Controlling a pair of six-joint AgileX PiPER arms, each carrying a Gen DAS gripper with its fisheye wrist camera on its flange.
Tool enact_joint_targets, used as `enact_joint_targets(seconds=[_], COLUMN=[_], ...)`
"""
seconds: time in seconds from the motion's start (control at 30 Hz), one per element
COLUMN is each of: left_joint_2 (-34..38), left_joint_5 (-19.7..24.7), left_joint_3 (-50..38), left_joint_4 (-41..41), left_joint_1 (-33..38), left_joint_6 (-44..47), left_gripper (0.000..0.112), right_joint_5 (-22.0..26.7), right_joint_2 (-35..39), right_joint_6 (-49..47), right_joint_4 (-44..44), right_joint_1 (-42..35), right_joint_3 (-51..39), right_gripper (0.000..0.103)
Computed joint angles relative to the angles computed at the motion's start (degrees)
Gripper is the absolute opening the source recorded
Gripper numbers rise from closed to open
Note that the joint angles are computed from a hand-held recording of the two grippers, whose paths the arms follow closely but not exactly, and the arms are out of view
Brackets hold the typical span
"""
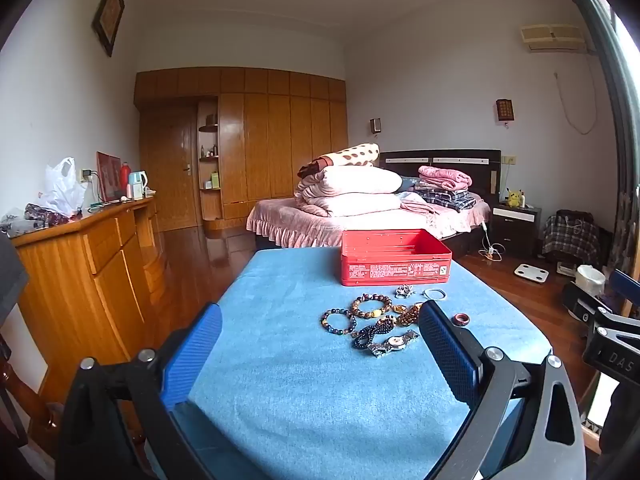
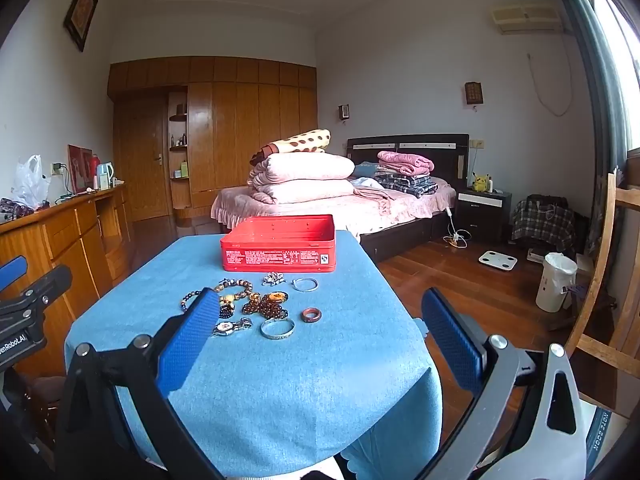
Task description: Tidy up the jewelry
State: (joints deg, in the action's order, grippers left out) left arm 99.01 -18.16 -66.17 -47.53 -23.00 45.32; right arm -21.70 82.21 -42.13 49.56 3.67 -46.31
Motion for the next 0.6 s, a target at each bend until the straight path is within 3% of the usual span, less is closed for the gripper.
enact_joint_targets(seconds=[0.6], left_joint_2=[0.0], left_joint_5=[0.3], left_joint_3=[-0.2], left_joint_4=[-0.5], left_joint_1=[0.1], left_joint_6=[0.1], left_gripper=[0.097], right_joint_5=[0.1], right_joint_2=[0.2], right_joint_6=[-0.5], right_joint_4=[0.7], right_joint_1=[0.1], right_joint_3=[-0.3], right_gripper=[0.098])
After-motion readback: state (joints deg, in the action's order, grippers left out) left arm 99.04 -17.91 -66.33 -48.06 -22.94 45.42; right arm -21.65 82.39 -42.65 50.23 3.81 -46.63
